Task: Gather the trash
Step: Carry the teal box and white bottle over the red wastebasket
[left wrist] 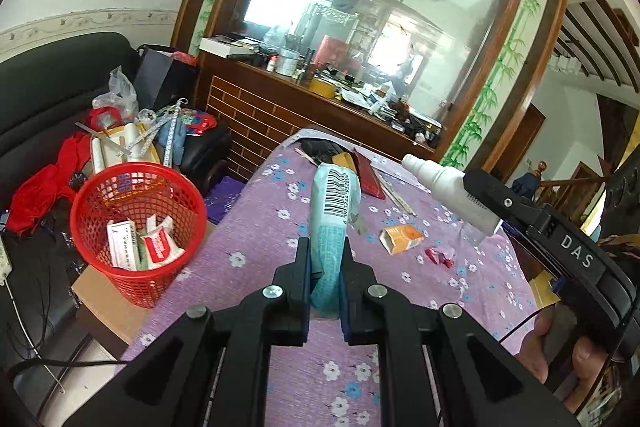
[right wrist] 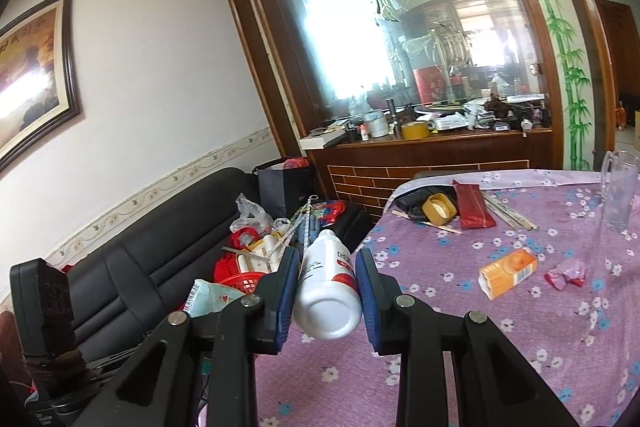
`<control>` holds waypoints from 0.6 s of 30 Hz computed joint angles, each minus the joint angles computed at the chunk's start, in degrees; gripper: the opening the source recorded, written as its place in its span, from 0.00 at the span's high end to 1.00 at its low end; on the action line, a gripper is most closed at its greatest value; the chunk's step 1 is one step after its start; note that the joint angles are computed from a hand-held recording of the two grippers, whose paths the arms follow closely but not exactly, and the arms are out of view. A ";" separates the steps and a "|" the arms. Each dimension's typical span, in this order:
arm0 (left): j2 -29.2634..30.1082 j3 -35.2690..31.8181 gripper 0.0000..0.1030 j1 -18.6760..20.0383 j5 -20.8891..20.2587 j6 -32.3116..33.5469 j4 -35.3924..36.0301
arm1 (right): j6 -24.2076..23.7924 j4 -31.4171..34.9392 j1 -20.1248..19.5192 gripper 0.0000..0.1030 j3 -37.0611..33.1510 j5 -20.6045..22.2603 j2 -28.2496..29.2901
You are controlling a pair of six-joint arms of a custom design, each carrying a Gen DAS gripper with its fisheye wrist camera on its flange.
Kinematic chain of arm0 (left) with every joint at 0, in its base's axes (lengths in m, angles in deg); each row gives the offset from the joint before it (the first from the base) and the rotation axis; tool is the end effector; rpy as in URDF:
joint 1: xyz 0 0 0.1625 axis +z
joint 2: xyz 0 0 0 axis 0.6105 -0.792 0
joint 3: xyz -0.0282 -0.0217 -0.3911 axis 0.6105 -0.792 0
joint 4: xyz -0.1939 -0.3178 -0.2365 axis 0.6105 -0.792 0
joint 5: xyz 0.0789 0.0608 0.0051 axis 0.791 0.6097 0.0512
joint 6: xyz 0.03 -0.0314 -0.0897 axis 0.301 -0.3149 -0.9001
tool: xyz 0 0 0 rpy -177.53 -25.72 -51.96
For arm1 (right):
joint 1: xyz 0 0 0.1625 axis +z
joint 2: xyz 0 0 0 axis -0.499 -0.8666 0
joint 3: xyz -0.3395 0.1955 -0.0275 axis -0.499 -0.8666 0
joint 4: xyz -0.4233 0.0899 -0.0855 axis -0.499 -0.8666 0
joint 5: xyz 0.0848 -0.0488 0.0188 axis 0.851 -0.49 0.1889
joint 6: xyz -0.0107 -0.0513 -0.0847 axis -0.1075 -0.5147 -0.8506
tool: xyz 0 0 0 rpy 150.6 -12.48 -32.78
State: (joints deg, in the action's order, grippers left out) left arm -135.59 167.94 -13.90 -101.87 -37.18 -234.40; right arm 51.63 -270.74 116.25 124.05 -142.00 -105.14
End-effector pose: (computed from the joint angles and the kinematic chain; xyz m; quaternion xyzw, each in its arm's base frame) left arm -0.3993 -0.4074 0.0563 0.1386 0.8767 -0.4366 0.1467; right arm 0.1198 -0.4292 0.3728 0.2673 -0.8179 0.4971 0.1113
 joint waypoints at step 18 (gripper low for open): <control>-6.70 4.81 0.89 5.76 5.14 -4.02 2.54 | -2.81 6.54 4.97 0.69 -5.69 0.19 12.00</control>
State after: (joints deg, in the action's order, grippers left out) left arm -142.29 172.76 -8.13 -96.72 -41.21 -231.86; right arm 48.82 -264.20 121.21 118.35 -141.82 -93.14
